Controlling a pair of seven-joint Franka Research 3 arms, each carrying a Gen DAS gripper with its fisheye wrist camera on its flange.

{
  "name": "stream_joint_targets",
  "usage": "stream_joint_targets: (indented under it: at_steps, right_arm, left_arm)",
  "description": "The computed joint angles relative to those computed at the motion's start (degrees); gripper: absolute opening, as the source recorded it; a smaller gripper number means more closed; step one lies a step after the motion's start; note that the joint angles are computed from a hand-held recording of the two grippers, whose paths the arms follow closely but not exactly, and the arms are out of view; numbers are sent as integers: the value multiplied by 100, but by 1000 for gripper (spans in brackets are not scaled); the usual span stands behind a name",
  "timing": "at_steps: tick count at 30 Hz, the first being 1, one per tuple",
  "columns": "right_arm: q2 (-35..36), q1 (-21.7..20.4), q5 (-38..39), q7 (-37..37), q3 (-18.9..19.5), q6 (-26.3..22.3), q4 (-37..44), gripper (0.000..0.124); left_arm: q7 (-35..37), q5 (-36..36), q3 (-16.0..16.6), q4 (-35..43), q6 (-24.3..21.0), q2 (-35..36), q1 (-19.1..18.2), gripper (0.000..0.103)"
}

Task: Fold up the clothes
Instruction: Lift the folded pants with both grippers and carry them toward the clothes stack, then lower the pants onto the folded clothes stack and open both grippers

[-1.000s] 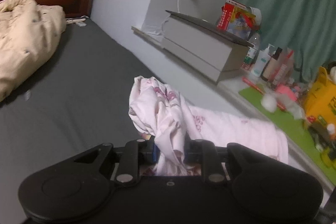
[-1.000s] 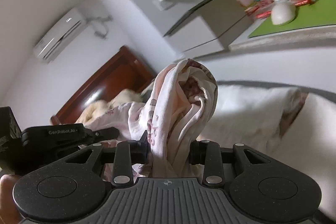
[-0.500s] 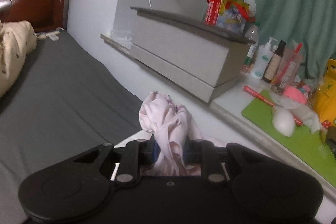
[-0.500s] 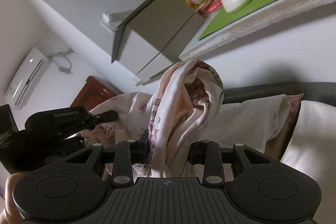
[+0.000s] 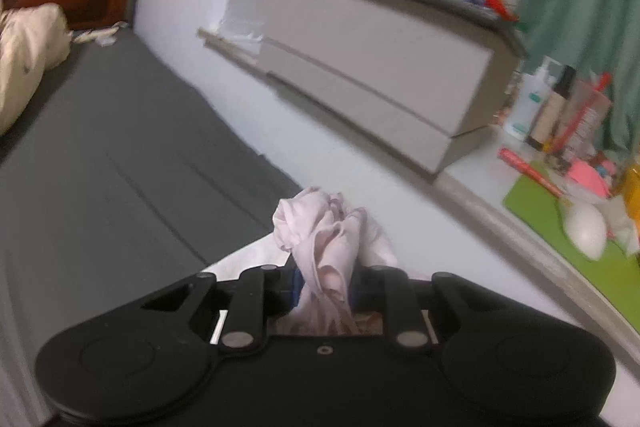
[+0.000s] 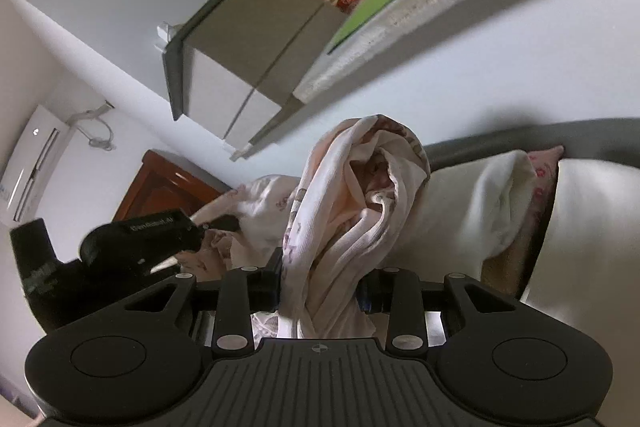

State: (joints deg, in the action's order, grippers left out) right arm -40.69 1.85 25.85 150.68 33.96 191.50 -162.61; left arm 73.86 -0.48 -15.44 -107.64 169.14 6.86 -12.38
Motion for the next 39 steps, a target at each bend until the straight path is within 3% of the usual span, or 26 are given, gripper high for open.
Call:
stream_joint_targets:
  at_steps: [6,9,11,15,19,21,23,25,29,31,35,39]
  right_arm:
    - [-91,239,-167,-66,-372,-395,4,35]
    - [-216,436,-271,-48,-677,-751,29,44]
    - [-481,331,-374,95,-690,-1217,63,57]
    - [-892,368,-683,209,-974,-1642,-5,58]
    - [-1507,-25,-1092,504,-852,-2077,-43,58]
    - [-1472,121,-1206,396,-1039,-1585,-132,58]
    - [-1234,415,-1253,94,-1334,-924,-175,58]
    - [-740,1101,-1338,-496,-1915,-210,-141,58]
    - [-79,1882,-1388,-1081,-2482,290,14,58]
    - [153,2136,-1389,-1316,-2678,239,105,58]
    - [195,1811,-1276,-1771,-2304,-93,200,57]
    - [319,2136,-1207,-2255,-2502,6,120,57]
  left_arm:
    - [-615,930,265,36,-292,56,-120,32]
    - [-404,897,202,56,-485,12,-37,36]
    - [-258,877,196,103,-675,-53,-2,39]
    - [24,915,232,192,-1017,-210,34,44]
    - [-40,1216,300,158,-1004,-412,22,48]
    - [120,1078,289,67,-748,-512,35,49]
    - [920,145,190,9,-510,-517,34,52]
    - [1877,-954,76,-4,-350,-512,17,53]
    - [3154,-2650,-96,106,-386,-384,-58,55]
    - [2906,-2509,-64,155,-525,-283,-104,55]
    - [1921,-1492,86,198,-725,-76,-178,55]
    - [1938,-1507,-24,-30,-527,-39,-18,55]
